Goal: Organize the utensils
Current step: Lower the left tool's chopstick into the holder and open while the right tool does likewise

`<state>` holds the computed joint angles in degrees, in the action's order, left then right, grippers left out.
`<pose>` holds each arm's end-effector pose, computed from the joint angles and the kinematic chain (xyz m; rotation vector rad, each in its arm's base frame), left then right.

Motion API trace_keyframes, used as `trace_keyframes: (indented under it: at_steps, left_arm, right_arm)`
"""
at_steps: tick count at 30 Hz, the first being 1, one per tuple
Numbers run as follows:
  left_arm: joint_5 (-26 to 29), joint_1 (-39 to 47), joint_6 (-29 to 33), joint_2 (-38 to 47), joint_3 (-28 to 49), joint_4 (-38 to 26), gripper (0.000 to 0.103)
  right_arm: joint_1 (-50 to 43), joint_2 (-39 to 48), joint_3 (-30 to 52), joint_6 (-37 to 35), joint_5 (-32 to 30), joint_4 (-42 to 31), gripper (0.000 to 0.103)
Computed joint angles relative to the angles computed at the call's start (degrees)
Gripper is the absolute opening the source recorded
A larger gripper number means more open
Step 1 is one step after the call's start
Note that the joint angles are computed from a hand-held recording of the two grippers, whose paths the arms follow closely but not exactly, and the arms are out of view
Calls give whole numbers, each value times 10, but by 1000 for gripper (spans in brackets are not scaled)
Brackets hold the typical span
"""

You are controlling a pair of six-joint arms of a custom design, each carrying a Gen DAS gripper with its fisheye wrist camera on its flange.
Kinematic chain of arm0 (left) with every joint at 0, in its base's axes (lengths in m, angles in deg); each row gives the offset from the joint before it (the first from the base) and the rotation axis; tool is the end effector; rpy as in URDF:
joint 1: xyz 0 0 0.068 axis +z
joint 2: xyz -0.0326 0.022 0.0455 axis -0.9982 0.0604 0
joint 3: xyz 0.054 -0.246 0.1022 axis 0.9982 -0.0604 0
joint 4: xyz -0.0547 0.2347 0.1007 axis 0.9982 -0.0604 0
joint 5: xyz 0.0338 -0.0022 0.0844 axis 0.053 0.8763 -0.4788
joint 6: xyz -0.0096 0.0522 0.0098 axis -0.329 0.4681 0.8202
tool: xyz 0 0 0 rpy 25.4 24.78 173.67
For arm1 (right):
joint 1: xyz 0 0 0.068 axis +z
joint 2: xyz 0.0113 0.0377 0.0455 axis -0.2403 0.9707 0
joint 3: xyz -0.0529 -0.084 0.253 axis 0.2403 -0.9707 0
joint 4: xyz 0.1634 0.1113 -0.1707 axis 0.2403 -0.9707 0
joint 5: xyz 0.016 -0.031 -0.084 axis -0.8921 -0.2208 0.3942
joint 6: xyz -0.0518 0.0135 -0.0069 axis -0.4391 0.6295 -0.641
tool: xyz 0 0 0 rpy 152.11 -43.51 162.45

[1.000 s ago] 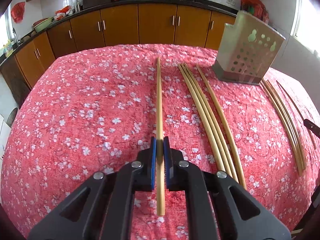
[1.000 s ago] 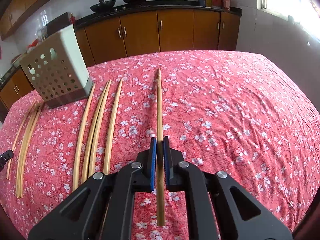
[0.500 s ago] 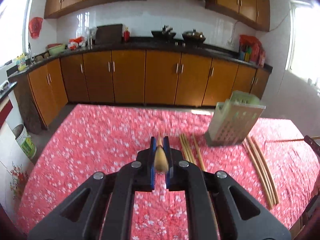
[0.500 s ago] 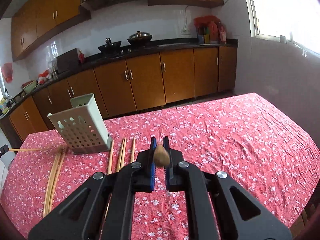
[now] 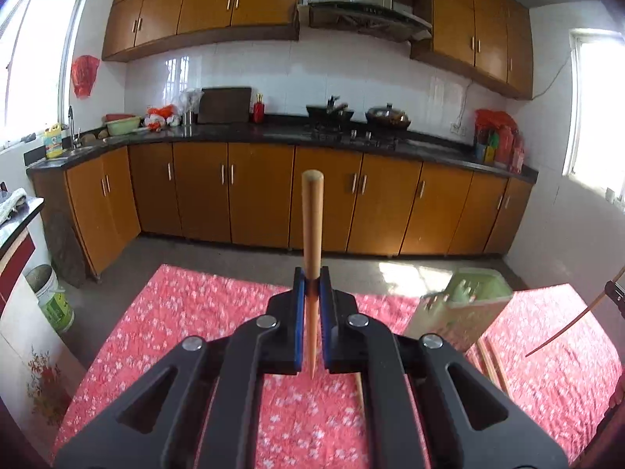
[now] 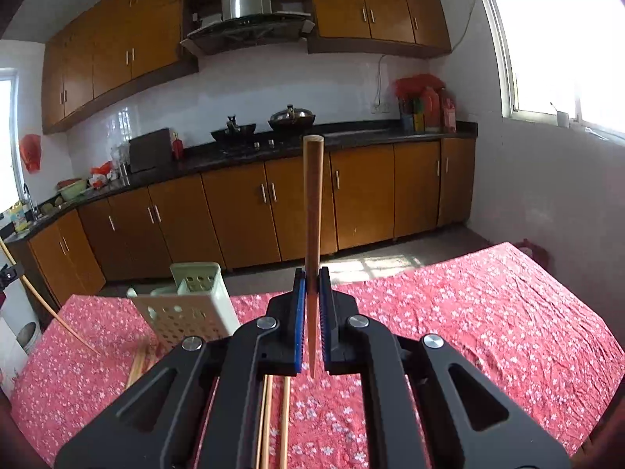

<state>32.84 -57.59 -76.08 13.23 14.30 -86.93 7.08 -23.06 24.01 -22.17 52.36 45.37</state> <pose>0.1223 0.0593 0.3283 -0.3668 1.9559 0.1183 0.1963 0.0708 0.2989 -0.0972 1.9371 0.2577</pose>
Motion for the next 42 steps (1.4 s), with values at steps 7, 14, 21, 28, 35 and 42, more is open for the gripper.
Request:
trace_keyframes:
  at_steps: [7,14,21,28,35,42]
  left_arm:
    - [-89,-151,-98,43,109,48,8]
    - [-180,-304,-146,105,136,108,8]
    - [-185,-343,-151,177,78,177,8]
    - [-154,-316,-158,216,43,189,10]
    - [-143,-293,-165,185,29,177,26]
    - [-133,-257,-149,83,16,113,37]
  right_arm:
    - [18,27,109,43,-53,35,7]
    - [90,106,134,10,-20,79,7]
    - [80,183,138,39,-50,80,7]
    - [94,200,134,35,-48,68,8]
    - [90,179,131,43,-47,60,28]
    - [71,89,99,50,-39,29,37]
